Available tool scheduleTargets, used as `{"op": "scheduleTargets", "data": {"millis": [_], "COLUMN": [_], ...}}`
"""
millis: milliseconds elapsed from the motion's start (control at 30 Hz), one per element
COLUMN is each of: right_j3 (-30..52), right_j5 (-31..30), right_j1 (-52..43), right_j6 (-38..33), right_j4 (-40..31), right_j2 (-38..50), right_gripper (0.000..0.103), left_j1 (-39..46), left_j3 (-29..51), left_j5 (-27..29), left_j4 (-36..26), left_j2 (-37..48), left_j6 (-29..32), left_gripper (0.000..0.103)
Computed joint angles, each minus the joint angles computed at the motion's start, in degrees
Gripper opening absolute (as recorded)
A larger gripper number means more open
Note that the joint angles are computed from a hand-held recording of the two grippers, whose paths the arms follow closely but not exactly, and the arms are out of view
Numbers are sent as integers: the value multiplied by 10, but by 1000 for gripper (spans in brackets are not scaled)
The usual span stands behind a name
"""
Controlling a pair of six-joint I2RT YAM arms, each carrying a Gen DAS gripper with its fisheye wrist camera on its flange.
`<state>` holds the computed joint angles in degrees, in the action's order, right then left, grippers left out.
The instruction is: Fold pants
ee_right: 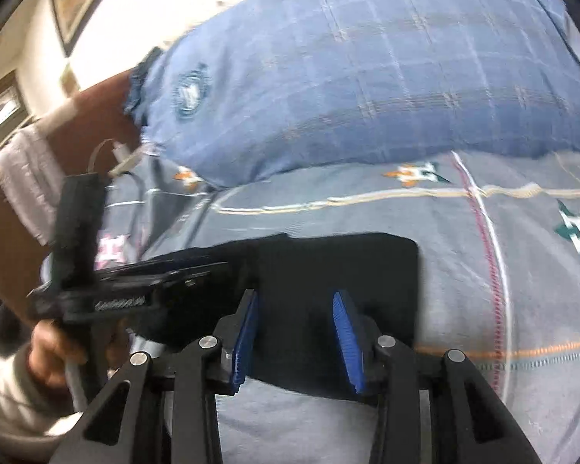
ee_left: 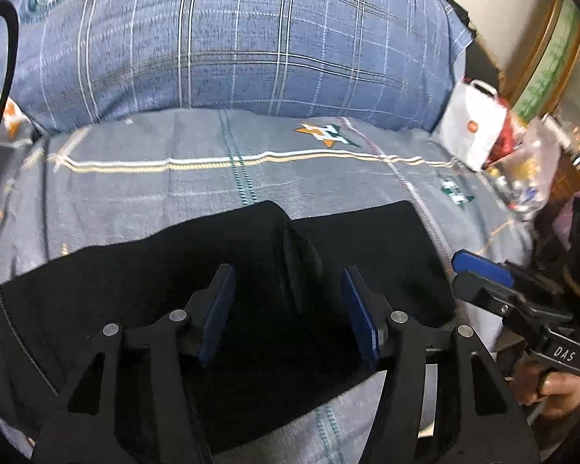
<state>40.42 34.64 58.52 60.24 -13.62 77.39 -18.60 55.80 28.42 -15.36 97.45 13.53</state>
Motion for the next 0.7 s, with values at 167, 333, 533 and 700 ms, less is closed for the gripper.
{"op": "scheduleTargets", "data": {"millis": [167, 333, 533, 700], "right_j3": [27, 24, 15, 12], "right_j5": [-5, -15, -30, -31], "right_j1": [-18, -20, -23, -19], "right_j6": [5, 7, 6, 11], "right_j4": [-14, -4, 19, 25], "right_j2": [51, 75, 86, 88], "right_gripper": [37, 37, 38, 38], "left_j1": [-21, -26, -28, -14], "left_j3": [-35, -53, -66, -52], "left_j5": [-55, -85, -106, -77], "left_j4": [51, 81, 99, 72], "left_j2": [-9, -17, -22, -13], "left_j6": [-4, -3, -5, -8], "left_gripper": [57, 57, 57, 57]}}
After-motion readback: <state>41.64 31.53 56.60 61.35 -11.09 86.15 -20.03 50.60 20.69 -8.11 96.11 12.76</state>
